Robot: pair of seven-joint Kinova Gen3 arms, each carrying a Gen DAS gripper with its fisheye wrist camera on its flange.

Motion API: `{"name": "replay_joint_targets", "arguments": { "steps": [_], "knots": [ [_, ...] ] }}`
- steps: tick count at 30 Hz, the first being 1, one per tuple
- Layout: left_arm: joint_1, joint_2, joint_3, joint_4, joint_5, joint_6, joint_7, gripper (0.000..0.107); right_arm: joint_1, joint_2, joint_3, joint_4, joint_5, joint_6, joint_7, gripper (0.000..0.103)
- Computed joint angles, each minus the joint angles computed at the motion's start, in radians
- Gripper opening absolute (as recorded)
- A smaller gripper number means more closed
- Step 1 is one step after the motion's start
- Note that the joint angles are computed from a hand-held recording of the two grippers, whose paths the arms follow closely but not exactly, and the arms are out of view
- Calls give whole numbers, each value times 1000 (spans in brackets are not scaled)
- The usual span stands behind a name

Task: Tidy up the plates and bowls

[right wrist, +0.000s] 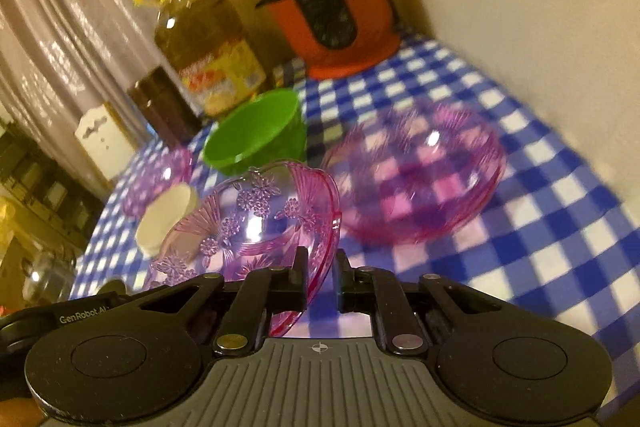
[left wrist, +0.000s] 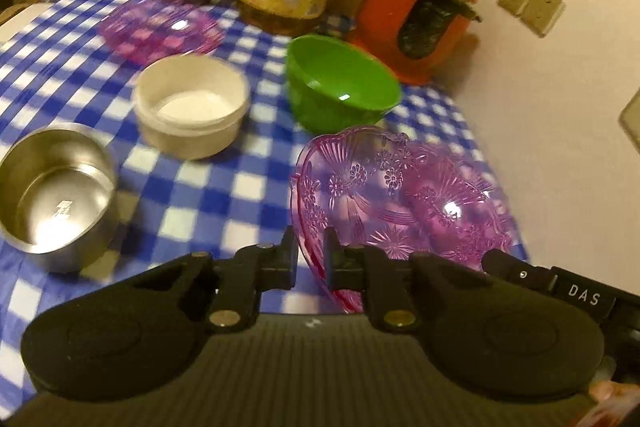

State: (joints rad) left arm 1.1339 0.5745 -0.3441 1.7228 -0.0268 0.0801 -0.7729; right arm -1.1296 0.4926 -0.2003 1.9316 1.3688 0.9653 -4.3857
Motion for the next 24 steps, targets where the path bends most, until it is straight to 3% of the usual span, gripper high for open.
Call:
{"name": "replay_joint_targets", "arguments": {
  "steps": [3, 10, 17, 24],
  "knots": [
    [-19, 13, 29, -54, -8, 3, -16, 11, -3, -21, 3, 13, -13, 39, -7, 12],
    [-181, 92, 236, -223, -24, 11, -138, 11, 26, -46, 0, 57, -52, 109, -20, 12],
    [-264, 212, 361, -377, -20, 34, -267, 11, 71, -35, 7, 72, -93, 122, -15, 12],
    [-264, 281, 365, -479, -18, 95, -333, 11, 119, -14, 23, 53, -129, 68, 56, 12]
  ]
}}
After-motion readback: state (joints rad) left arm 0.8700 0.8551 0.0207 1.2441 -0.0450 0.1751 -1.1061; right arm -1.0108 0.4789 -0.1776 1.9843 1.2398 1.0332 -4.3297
